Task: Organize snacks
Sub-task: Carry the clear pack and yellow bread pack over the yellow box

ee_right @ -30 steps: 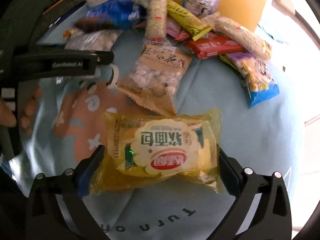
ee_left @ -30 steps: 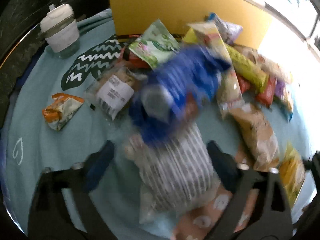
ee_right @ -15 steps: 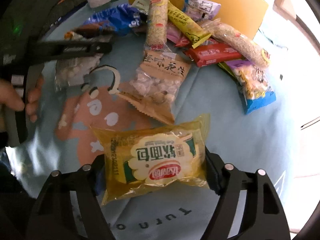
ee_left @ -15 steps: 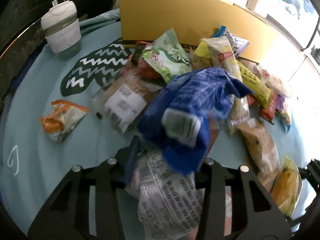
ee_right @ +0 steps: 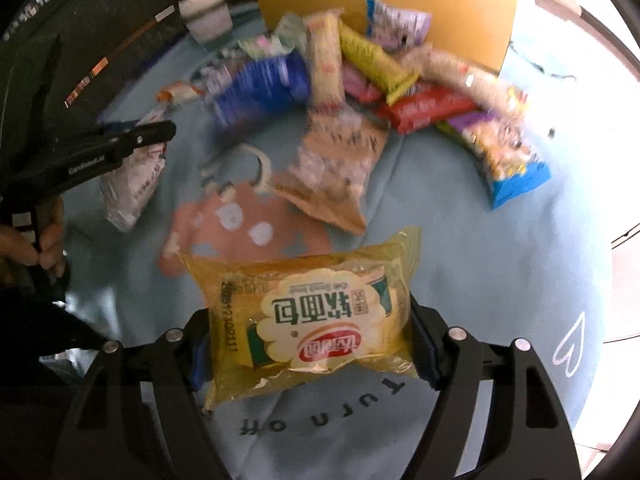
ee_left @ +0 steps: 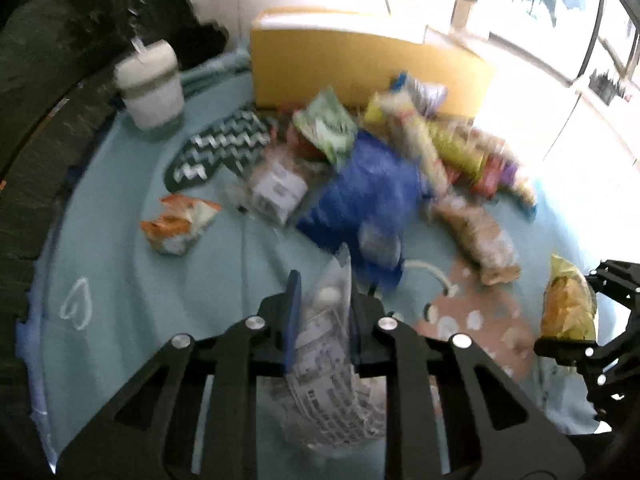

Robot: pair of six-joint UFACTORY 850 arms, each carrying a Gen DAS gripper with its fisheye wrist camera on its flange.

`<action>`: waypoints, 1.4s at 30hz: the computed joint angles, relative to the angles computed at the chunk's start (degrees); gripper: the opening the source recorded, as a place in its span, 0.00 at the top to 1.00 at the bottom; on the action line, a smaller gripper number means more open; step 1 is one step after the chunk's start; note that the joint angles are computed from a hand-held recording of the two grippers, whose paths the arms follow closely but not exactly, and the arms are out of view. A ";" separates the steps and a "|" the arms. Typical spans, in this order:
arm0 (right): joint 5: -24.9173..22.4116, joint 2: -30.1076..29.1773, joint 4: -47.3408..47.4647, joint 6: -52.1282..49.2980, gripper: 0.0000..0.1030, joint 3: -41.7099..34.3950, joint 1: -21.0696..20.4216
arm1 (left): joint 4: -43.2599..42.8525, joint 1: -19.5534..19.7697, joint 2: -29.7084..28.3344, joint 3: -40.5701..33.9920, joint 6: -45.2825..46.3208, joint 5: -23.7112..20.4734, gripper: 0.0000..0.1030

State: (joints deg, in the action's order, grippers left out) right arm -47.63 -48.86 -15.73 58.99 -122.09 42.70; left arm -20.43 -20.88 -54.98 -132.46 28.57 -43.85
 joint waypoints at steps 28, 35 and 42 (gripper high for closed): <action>3.38 8.02 -9.32 8.20 0.26 6.12 1.33 | 13.82 -3.68 -1.04 2.89 -17.72 -0.66 0.28; 4.77 10.78 -11.72 12.24 0.26 10.71 1.56 | 1.23 -0.24 3.09 7.50 -9.93 -0.04 0.52; 6.14 10.06 -14.12 11.98 0.26 8.44 1.48 | -9.05 1.08 11.12 14.62 2.33 6.50 0.52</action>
